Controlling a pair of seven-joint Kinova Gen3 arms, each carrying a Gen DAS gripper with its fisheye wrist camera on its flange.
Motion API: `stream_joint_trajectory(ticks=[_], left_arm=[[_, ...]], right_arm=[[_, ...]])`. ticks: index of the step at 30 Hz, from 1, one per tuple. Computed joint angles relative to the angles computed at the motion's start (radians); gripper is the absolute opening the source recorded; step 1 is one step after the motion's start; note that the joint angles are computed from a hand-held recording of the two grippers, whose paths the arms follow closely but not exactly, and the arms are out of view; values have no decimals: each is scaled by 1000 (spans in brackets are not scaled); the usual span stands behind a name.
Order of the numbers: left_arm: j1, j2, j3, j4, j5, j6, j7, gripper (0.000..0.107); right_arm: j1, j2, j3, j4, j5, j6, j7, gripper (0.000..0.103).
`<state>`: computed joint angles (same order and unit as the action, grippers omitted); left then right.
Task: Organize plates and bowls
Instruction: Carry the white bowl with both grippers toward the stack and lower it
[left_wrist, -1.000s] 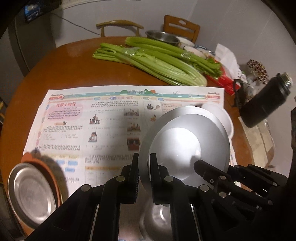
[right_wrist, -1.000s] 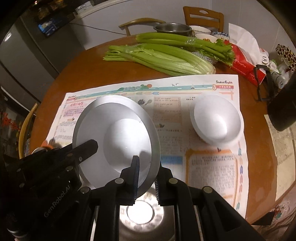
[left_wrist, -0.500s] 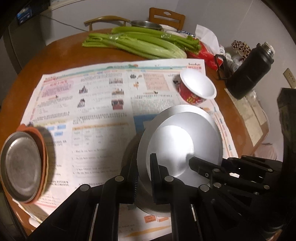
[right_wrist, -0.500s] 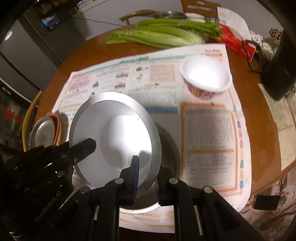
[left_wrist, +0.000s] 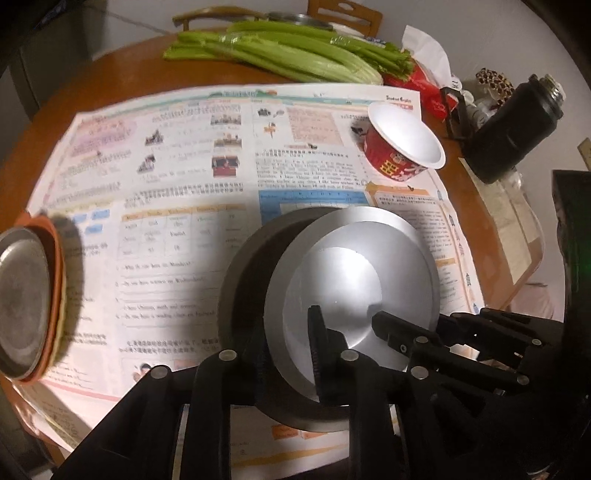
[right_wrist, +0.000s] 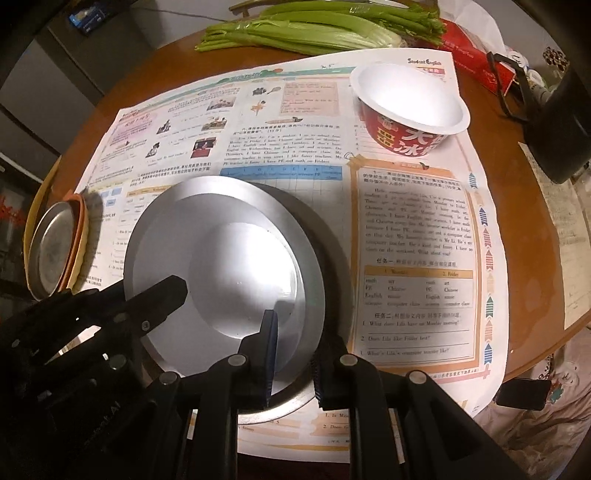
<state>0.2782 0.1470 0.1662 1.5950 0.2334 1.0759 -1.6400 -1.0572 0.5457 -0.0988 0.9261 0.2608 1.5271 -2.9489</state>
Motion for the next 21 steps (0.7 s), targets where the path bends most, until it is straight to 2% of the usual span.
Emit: stream_joint_trajectory(ticks=[9,17,19,21], left_arm=[[23,4,0,-2,-48,-14,71,29],[5,-16,-5,-2,-22,-26,87,40],[5,-25,-7,-1,-28,-35,99,54],[2,-33,-9,2,-29,-47,107,61]], right_arm=[[-5,12,6,-25,6,37,19,17],[-30,-15,18,1,61,21,-22,17],[-36,-16,17,-8,75,34,-22,18],[-51,-17,25,-21,102,60,-28,19]])
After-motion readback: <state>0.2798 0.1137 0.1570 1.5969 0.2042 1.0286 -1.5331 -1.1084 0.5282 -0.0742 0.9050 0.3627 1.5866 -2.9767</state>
